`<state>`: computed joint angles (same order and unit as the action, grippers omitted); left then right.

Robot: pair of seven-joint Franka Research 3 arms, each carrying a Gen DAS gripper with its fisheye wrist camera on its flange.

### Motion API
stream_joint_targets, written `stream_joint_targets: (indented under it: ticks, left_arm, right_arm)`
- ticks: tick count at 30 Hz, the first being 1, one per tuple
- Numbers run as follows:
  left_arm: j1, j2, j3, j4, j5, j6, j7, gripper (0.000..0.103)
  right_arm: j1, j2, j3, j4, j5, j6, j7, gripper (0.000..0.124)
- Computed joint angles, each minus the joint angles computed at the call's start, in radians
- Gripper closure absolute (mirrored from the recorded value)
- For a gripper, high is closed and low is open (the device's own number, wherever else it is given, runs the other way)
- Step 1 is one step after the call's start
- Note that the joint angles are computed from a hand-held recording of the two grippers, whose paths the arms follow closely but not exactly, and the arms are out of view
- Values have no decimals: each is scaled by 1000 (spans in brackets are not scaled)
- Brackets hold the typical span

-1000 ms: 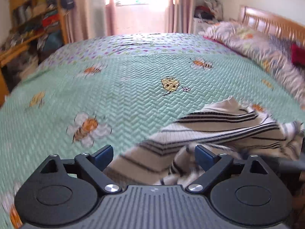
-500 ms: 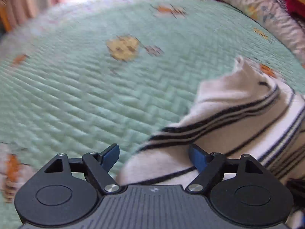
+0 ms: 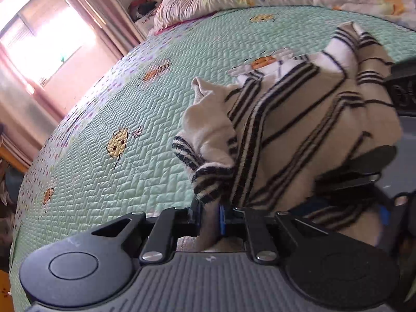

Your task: Fold clothes

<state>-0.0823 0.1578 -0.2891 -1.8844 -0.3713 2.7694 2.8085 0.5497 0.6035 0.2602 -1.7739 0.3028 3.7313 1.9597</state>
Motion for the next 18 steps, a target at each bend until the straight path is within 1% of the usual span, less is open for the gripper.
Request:
stream_joint_targets:
  ticks: [2,5,8,9,11,13,14,15,16,17,18]
  left_arm:
    - [-1,2,8,1,12,-22,-30,89]
    - [-2,12,12,15,28,-42,-48,89]
    - [-10,16,7,0,69,-8,-45,86]
    - [-11,12,4,-13,79,7,-35,85]
    - [-15,8,2,-40,107,48,-24,83]
    - [-14,1,-3,-77,115,96,-28,80]
    - [-13,5,-3,-81,119,107,-40,80]
    - [-8,10,-6,-73,112,100,-53,79]
    - [-3,15,-9,-65,104,89,-65,79]
    - [-4,18,-6,-57,111,78,-88,79]
    - [-8,17,-2,-55,131,75,-109,79]
  right_arm:
    - [0,-16,-5,-4,-11,-49,-18,37]
    - [-9,-20,1,0,-23,-72,-21,37]
    - [-6,-20,0,10,-27,-94,-35,37]
    - [-7,-22,-1,14,-34,-115,-43,37]
    - [-74,-42,54,-1,-115,-174,-40,37]
    - [-223,-56,188,-46,-272,-194,19,37]
    - [-310,-53,266,-76,-353,-171,63,37]
    - [-389,-41,336,-100,-429,-141,121,37]
    - [-450,-30,383,-120,-510,-111,190,37]
    - [-477,-22,406,-129,-531,-82,205,37]
    - [-493,-16,415,-137,-559,-53,233,37]
